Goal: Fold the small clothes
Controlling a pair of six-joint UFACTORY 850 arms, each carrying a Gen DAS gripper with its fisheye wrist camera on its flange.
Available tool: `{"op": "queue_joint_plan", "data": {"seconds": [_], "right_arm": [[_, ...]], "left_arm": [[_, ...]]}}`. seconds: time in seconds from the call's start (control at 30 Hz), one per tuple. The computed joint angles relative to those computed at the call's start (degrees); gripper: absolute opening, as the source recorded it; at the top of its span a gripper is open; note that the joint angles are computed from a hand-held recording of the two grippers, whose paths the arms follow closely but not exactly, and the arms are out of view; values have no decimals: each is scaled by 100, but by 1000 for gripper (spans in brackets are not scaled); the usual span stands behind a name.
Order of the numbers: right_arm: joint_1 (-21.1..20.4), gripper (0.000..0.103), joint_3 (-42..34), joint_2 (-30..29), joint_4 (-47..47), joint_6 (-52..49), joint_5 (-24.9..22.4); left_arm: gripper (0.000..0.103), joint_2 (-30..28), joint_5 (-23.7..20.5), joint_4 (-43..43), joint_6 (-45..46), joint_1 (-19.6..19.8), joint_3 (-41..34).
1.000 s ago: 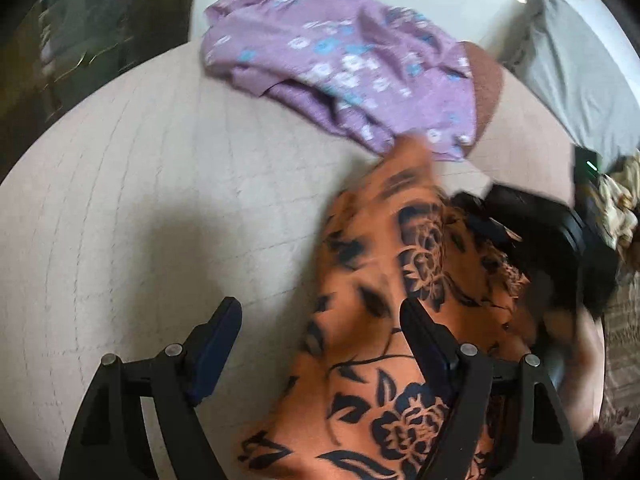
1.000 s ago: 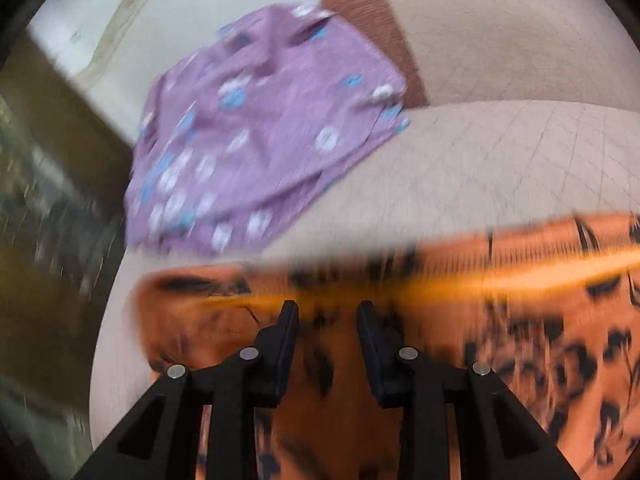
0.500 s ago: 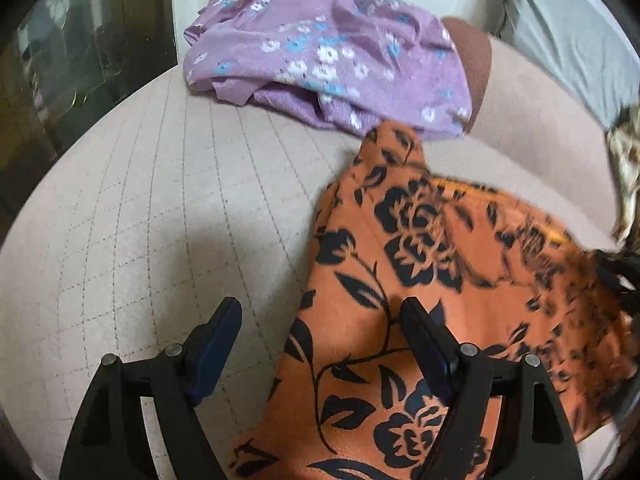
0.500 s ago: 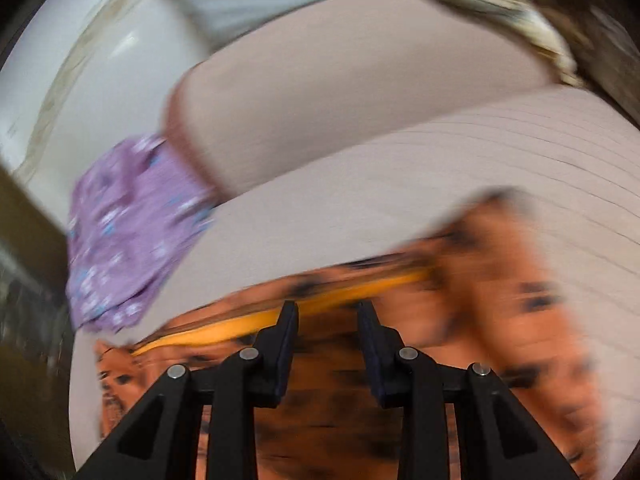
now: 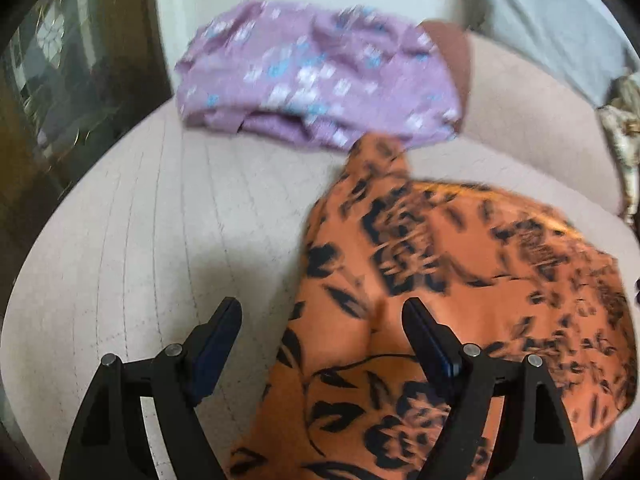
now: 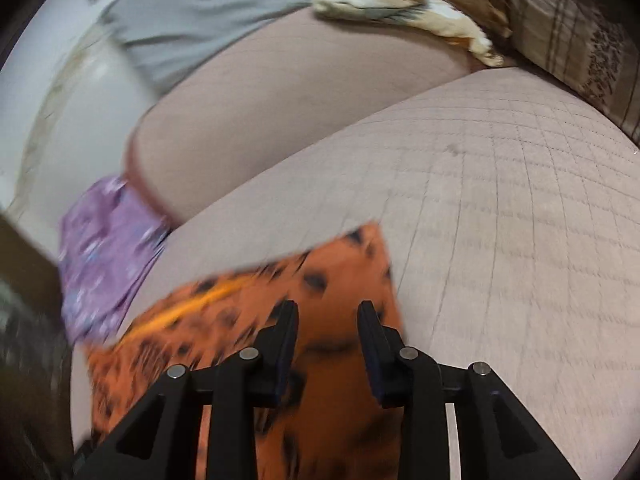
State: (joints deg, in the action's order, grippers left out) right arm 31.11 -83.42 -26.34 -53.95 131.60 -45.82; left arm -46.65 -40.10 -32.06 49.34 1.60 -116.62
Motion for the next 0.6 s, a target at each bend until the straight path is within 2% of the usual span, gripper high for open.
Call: {"op": "queue_joint_plan", "data": {"seconds": [0.07, 0.13, 0.23, 0.27, 0.37, 0.5, 0.53, 0.6], "right_arm": [[219, 35, 9, 32, 183, -133, 118], [373, 35, 78, 57, 376, -203, 142], [440, 35, 168, -32, 1307, -638, 189], [487, 35, 109, -102, 1402, -673, 67], [619, 35, -161, -178, 1409, -803, -296], [902, 35, -15, -14, 230, 236, 21], [908, 35, -119, -102, 259, 151, 117], [857, 37, -342, -332, 945, -627, 469]], "left_arm": [[84, 257, 14, -434, 629, 44, 364], [84, 379, 0, -398, 835, 42, 583], [84, 292, 211, 962, 89, -125, 682], [84, 194, 88, 1179, -150, -126, 562], [84, 185, -226, 1046, -339, 8, 370], [84, 495, 242, 1028, -291, 110, 838], [84, 497, 285, 1183, -406, 111, 874], [85, 549, 321, 1347, -589, 145, 1046]]}}
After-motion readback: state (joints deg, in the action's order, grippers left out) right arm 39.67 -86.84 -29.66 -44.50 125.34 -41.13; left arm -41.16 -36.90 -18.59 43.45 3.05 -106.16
